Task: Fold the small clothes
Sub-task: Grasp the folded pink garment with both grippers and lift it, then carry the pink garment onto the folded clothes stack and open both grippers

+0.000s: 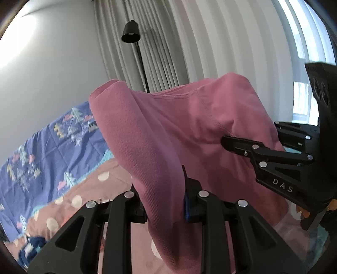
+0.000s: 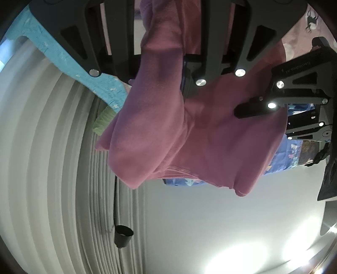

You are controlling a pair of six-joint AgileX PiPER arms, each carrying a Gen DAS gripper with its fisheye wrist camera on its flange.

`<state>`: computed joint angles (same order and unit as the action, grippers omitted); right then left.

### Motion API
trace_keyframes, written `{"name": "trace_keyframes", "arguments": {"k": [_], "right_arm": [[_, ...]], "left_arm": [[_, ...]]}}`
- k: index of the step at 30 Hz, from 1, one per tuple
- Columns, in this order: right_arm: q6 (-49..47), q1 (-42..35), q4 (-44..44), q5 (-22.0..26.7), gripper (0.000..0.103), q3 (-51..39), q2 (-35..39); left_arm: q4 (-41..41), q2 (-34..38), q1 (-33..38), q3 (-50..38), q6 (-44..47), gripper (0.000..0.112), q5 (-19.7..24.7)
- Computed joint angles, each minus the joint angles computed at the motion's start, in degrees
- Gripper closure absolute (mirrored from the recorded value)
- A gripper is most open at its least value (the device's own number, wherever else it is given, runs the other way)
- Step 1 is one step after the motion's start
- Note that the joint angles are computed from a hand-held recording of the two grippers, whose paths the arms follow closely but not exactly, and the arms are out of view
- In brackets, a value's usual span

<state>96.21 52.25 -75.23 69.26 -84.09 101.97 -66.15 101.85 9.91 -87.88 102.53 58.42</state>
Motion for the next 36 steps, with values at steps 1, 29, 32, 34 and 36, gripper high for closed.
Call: {"name": "trace_keyframes", "arguments": {"k": [1,29,32,34,36], "right_arm": [[-0.55,-0.7,-0.19,0.06,0.084,-0.37,0.18],[9.71,-23.18,18.74,-16.58,0.029,2.21,15.89],[9.19,-22.34,19.24,-13.86,0.025,0.85,16.22],[9.16,-22.36,19.34,-12.68,0.023,-0.04,16.93],[9.78,-22.16,19.68,-12.29,0.021,0.65,16.74]], "left_arm": [[-0.2,0.22,-0.93,-0.29,0.63,0.088,-1.06],[10.85,23.56,-11.25,-7.17,-7.35,0.037,-27.1],[10.5,22.52,-11.35,-5.62,-8.48,0.037,-27.89],[8.91,21.21,-10.93,-3.72,-7.58,0.037,-28.02],[6.36,17.96,-9.65,0.19,-3.38,0.036,-27.09]]}}
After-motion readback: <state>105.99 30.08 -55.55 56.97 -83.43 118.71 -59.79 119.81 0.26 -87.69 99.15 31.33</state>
